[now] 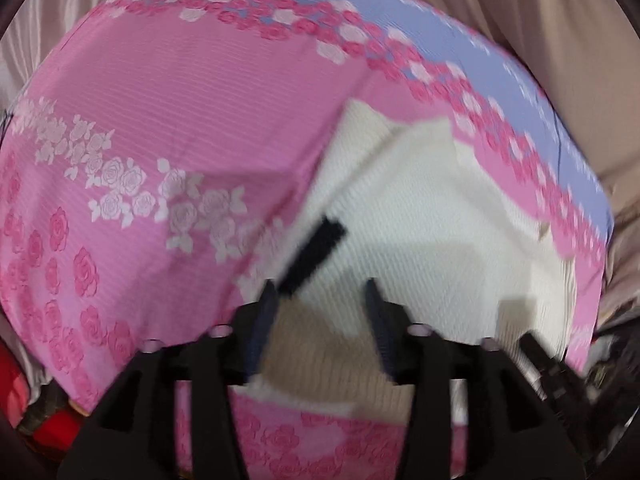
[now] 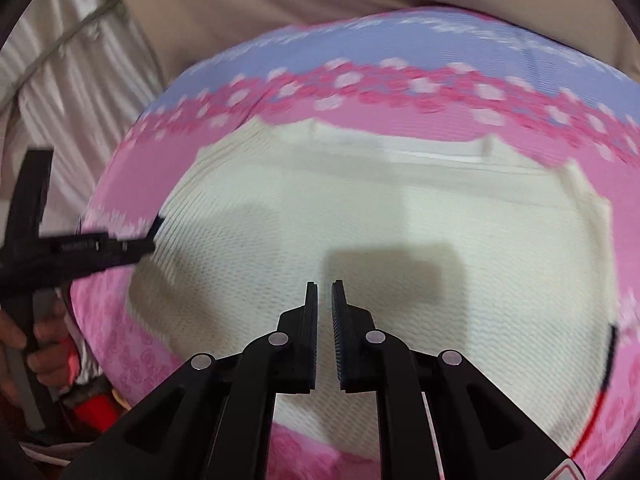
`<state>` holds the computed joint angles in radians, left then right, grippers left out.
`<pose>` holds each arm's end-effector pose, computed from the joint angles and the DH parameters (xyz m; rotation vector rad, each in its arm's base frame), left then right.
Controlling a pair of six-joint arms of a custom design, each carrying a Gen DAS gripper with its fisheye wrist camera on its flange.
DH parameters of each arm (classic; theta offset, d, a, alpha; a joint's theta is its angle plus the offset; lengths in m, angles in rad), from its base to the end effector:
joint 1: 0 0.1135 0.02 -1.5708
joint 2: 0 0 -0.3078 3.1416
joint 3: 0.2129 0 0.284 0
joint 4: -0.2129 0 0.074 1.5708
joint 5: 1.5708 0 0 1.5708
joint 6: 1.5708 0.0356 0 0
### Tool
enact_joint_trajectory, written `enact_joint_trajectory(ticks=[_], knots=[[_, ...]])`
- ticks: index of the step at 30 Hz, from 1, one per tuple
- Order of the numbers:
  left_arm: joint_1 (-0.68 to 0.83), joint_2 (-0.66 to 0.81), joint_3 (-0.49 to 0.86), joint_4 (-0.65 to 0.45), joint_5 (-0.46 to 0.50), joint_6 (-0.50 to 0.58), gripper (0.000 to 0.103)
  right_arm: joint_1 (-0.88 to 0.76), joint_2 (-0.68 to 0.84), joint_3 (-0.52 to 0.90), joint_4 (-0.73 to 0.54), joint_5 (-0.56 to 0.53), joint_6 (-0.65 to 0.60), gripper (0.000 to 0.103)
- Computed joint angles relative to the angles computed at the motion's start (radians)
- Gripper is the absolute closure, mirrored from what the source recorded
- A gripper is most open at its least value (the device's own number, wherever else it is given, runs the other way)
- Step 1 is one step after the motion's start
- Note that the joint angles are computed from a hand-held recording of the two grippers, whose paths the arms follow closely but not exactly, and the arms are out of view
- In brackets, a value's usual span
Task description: Fold small clothes
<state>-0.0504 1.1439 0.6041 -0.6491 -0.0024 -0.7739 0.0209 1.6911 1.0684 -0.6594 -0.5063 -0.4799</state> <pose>0.2021 -0.0101 0.2008 -0.9855 2.6026 -0.2124 0.3469 0.0245 0.2051 -0.7645 2.5807 0.5886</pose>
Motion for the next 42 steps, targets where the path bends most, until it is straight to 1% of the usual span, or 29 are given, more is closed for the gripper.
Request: enact_joint_trajectory(ticks=[2,3,4,5,6,9,11,12,13,15,16,18,20,22,24,25,27,30,31,32,33,34,35,36,37,38,39,41,42], knots=[[0.060,0.024,-0.017,0.029,0.010,0.003,0.044,0.048,0.042,-0.007,0.012,0.042,-0.002,0.093],[0.092,0.025,-0.025,0.035,0.033,0.007,0.044,0.057,0.056,-0.011,0.009,0.062,-0.001,0.093],[0.138,0.016,-0.046,0.067,0.083,0.001,0.042,0.061,0.047,-0.041,0.021,0.075,0.003,0.094],[0.154,0.014,-0.055,0.081,0.105,-0.003,0.037,0.050,0.051,-0.052,0.047,0.051,0.007,0.095],[0.169,0.019,-0.065,0.095,0.122,-0.003,0.030,0.045,0.060,-0.044,0.040,0.043,0.008,0.097],[0.184,0.085,-0.091,0.158,0.147,0.000,0.030,0.022,0.092,-0.006,-0.003,0.017,-0.001,0.100],[0.178,0.082,-0.104,0.172,0.142,-0.013,0.031,0.009,0.110,0.017,-0.029,0.004,-0.015,0.100],[0.167,0.082,-0.100,0.173,0.134,-0.015,0.044,0.003,0.109,0.018,-0.036,0.000,-0.018,0.100],[0.167,0.081,-0.096,0.186,0.173,0.011,0.066,-0.003,0.116,0.028,-0.042,-0.004,-0.013,0.100],[0.157,0.083,-0.070,0.163,0.188,0.028,0.081,-0.041,0.092,0.026,-0.070,-0.029,-0.018,0.093],[0.125,0.068,-0.037,0.125,0.165,0.034,0.084,-0.062,0.073,0.017,-0.079,-0.044,-0.021,0.090],[0.072,0.040,0.004,0.089,0.145,0.038,0.085,-0.103,0.015,-0.028,-0.077,-0.057,-0.020,0.083],[-0.023,0.011,0.066,0.056,0.130,0.030,0.086,-0.173,-0.027,-0.048,-0.097,-0.070,-0.045,0.082],[-0.149,0.025,0.148,0.050,0.107,0.008,0.086,-0.247,-0.049,-0.053,-0.115,-0.082,-0.062,0.081],[-0.252,0.076,0.225,0.070,0.107,-0.012,0.086,-0.347,-0.050,-0.039,-0.135,-0.094,-0.070,0.080],[-0.326,0.136,0.285,0.093,0.106,-0.016,0.087,-0.393,-0.046,-0.029,-0.143,-0.100,-0.071,0.080],[-0.407,0.237,0.370,0.119,0.107,-0.002,0.087,-0.487,-0.025,0.001,-0.156,-0.114,-0.058,0.078],[-0.527,0.435,0.535,0.129,0.121,0.033,0.086,-0.603,0.013,0.049,-0.166,-0.147,-0.026,0.077],[-0.570,0.540,0.617,0.112,0.120,0.065,0.086,-0.635,0.025,0.063,-0.173,-0.158,-0.023,0.077],[-0.593,0.598,0.657,0.095,0.110,0.077,0.085,-0.669,0.036,0.074,-0.173,-0.165,-0.019,0.075],[-0.617,0.675,0.720,0.059,0.097,0.093,0.080,-0.690,0.043,0.078,-0.170,-0.163,-0.019,0.072],[-0.644,0.758,0.794,-0.013,0.078,0.103,0.078,-0.701,0.049,0.080,-0.167,-0.157,-0.020,0.072],[-0.659,0.792,0.830,-0.054,0.068,0.091,0.077,-0.716,0.051,0.080,-0.161,-0.140,-0.021,0.072],[-0.672,0.775,0.819,-0.047,0.064,0.055,0.071,-0.726,0.048,0.079,-0.160,-0.131,-0.023,0.072],[-0.675,0.738,0.783,-0.006,0.064,0.039,0.057,-0.730,0.037,0.071,-0.156,-0.131,-0.022,0.072],[-0.675,0.677,0.732,0.037,0.060,0.031,0.047,-0.741,0.028,0.067,-0.157,-0.135,-0.029,0.068],[-0.675,0.634,0.699,0.049,0.047,0.029,0.033,-0.751,0.020,0.066,-0.159,-0.143,-0.035,0.059],[-0.663,0.538,0.645,0.041,-0.035,0.028,0.029,-0.755,-0.002,0.061,-0.176,-0.172,-0.041,0.050],[-0.654,0.497,0.617,0.024,-0.070,0.031,0.025,-0.751,-0.002,0.070,-0.193,-0.186,-0.045,0.049]])
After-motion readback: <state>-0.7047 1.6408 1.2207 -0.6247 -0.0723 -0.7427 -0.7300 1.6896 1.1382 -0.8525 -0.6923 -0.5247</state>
